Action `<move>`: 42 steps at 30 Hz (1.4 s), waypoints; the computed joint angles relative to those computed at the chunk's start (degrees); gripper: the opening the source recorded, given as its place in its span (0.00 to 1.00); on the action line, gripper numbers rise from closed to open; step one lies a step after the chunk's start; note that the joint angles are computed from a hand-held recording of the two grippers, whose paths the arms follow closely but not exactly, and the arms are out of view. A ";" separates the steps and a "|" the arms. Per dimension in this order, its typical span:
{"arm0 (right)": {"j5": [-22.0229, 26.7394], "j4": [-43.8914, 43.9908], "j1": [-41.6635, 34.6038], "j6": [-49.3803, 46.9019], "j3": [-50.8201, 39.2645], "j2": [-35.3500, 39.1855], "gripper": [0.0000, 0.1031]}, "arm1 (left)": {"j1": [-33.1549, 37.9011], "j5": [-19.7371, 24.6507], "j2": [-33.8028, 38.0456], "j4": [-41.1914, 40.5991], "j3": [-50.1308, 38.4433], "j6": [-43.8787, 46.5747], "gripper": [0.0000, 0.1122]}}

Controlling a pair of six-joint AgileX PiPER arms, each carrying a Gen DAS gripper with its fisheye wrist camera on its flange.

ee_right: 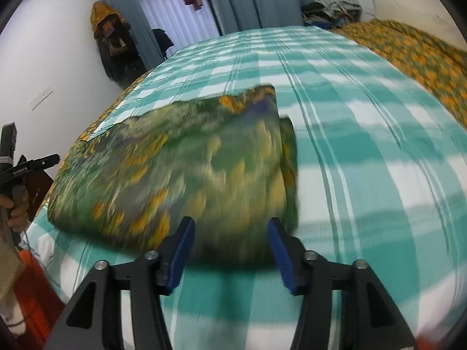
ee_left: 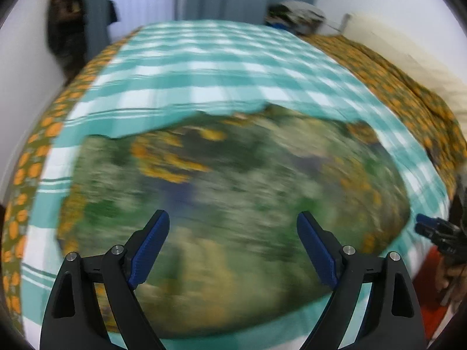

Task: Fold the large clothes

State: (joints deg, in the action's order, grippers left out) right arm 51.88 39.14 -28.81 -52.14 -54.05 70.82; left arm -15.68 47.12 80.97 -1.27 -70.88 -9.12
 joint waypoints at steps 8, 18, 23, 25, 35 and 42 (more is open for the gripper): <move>7.34 4.59 -6.90 1.17 1.15 2.01 0.61 | -8.46 -1.79 9.61 6.71 -7.72 -10.73 0.80; 6.35 5.29 -4.16 1.28 3.41 4.10 0.61 | -8.27 2.35 18.75 14.39 -14.00 -20.59 0.78; 5.72 7.18 -4.71 2.03 2.57 6.70 0.61 | -11.11 -3.50 14.30 19.46 -2.76 -23.57 0.79; 5.68 7.67 -5.15 1.81 2.46 7.14 0.61 | -12.30 -4.66 11.77 21.12 0.64 -25.53 0.79; 3.21 7.14 -3.61 2.42 2.38 8.28 0.61 | -17.10 -4.07 6.09 25.05 6.81 -31.04 0.79; -0.07 4.66 -1.15 1.99 3.67 6.61 0.61 | -17.48 -3.10 6.04 24.59 6.29 -31.28 0.79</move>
